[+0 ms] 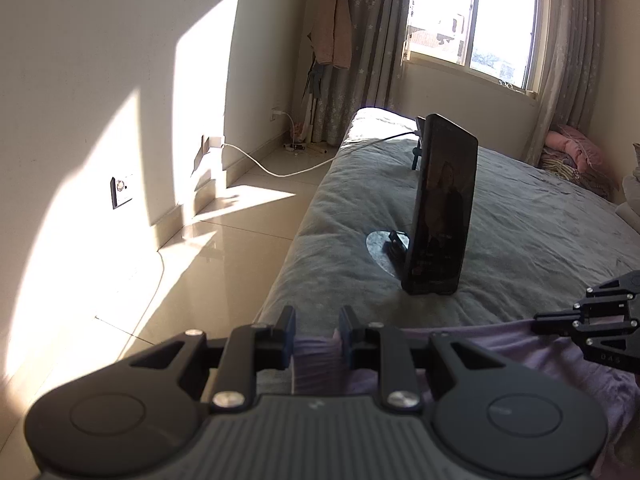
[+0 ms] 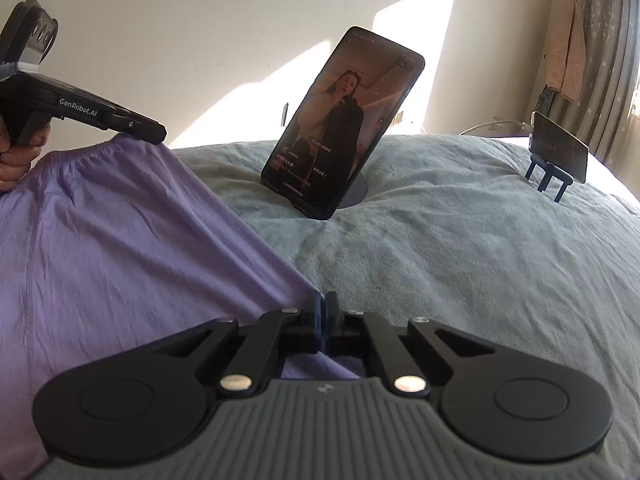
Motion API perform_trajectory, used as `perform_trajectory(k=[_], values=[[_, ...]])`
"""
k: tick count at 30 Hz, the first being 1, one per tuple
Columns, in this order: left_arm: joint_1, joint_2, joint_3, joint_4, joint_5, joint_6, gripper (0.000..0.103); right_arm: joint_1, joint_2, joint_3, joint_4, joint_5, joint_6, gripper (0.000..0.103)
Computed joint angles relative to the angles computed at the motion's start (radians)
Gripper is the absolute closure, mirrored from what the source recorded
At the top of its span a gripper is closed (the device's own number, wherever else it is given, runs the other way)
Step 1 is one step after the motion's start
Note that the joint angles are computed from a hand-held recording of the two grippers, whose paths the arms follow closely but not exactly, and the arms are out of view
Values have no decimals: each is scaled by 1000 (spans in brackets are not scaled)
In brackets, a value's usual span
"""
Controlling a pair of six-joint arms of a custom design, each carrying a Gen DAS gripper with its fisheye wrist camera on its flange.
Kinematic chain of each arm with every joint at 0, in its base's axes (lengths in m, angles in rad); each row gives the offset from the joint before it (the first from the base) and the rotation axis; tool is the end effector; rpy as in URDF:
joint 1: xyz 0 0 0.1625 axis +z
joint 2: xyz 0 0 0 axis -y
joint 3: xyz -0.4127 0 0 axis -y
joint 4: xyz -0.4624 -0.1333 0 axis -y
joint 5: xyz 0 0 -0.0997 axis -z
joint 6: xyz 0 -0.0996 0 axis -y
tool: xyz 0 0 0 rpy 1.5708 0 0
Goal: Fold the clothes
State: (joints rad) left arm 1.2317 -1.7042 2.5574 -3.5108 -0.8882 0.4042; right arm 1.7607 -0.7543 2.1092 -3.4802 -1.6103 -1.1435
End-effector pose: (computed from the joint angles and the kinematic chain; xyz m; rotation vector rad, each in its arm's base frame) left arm 0.0639 -0.4085 0.2755 0.3491 2.1593 -1.2665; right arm 0.2284 -0.5029 -0.0387 1.7034 -2.1899 0.6763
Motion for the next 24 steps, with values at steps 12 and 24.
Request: perform_trajectory(k=[12,24], values=[[-10,96,-45,49,144,11,79,-1,84,-43,-101,-33,-5,101],[-38,-26,-16,141,123,-112,50,48,-71,51,-62,-134,153,58]])
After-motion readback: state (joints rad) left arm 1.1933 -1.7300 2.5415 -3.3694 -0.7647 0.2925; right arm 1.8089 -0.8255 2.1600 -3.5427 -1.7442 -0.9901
